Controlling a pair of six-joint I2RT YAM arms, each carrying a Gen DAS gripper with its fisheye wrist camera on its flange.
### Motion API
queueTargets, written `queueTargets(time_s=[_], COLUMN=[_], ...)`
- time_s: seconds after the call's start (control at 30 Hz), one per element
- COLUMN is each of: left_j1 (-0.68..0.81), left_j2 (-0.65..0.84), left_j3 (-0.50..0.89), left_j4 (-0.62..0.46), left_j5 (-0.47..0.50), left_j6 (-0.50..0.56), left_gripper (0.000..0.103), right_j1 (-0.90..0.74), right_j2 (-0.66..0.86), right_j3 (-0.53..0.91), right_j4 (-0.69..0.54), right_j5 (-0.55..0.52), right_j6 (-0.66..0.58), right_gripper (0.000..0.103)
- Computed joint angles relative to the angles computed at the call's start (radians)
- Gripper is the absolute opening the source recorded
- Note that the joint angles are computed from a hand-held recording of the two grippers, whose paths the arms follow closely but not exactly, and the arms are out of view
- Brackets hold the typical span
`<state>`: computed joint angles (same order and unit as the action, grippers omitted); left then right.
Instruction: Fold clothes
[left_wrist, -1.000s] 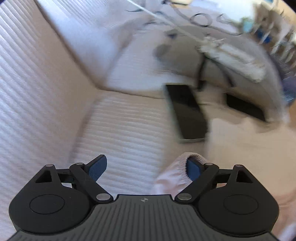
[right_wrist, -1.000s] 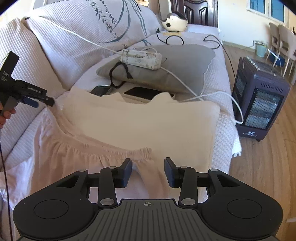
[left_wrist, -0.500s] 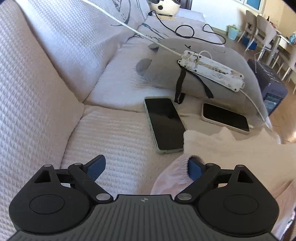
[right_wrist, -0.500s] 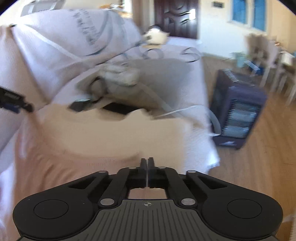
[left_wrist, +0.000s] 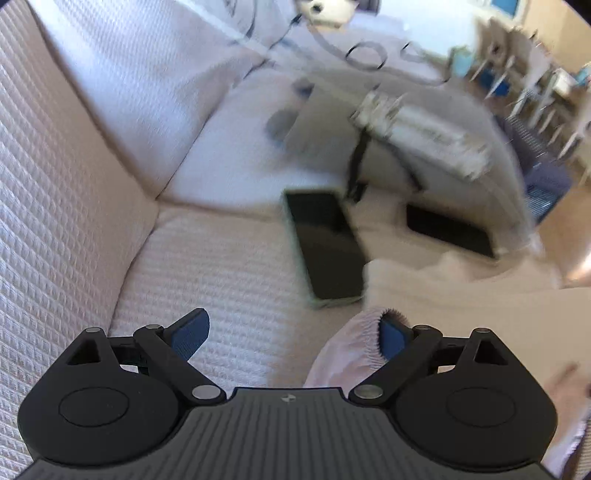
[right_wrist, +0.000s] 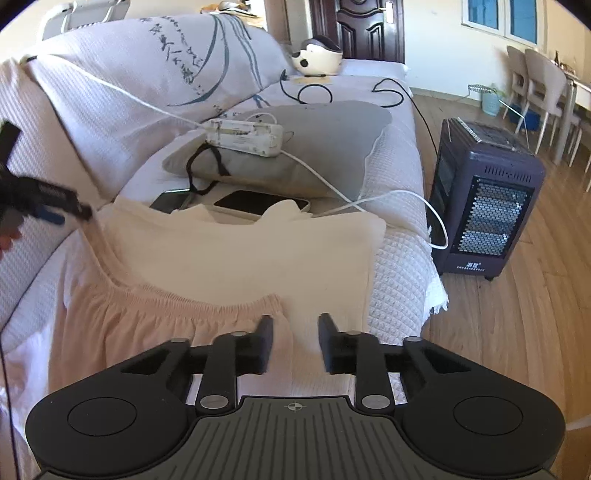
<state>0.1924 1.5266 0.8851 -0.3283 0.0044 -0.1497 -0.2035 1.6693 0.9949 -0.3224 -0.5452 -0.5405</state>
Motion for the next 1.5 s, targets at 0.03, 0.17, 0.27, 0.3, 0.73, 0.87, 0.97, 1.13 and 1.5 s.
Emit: queueTargets(time_s=[0.03, 0.17, 0.27, 0.3, 0.73, 0.87, 0.97, 1.13, 1.5], left_j1=[0.018, 0.006, -0.009, -0.011, -0.038, -0.044, 0.042, 0.100, 0.111], left_j2=[-0.007, 0.035, 0.093, 0.120, 0.209, 0.250, 0.228, 0.257, 0.031], left_j3=[0.001, 0.026, 0.060, 0.081, 0.142, 0.179, 0.163, 0.180, 0.088], left_j4=[-0.006, -0.024, -0.057, -0.079, -0.082, -0.120, -0.099, -0.181, -0.146], left_j5=[0.041, -0.023, -0.084, -0.110, -0.036, -0.068, 0.141, 0.270, 0.267], left_j6=[0.000, -0.017, -0.059, -0.079, -0.095, -0.172, -0.253, -0.309, -0.328], left_gripper=[0.098, 0.103, 0.103, 0.103, 0.103, 0.103, 0.103, 0.103, 0.103], right_j1=[0.003, 0.017, 0.041, 0.049, 0.063, 0.005, -0.007, 0.009, 0.043], right_j2=[-0.001, 0.020, 0.040, 0.050, 0.029, 0.084, 0.065, 0.000, -0.097], right_j3=[-0.003, 0.010, 0.012, 0.015, -0.056, 0.001, -0.005, -0.046, -0.102], right_j4=[0.005, 0.013, 0.036, 0.039, 0.241, 0.178, 0.136, 0.124, 0.114], right_j5=[0.006, -0.007, 0.002, 0.003, 0.152, 0.062, 0.029, 0.011, 0.007], right_j6=[0.000, 0.032, 0.055, 0.057, 0.106, 0.138, 0.081, 0.053, 0.018], right_gripper=[0.029, 0.029, 0.029, 0.029, 0.000, 0.001, 0.005, 0.007, 0.007])
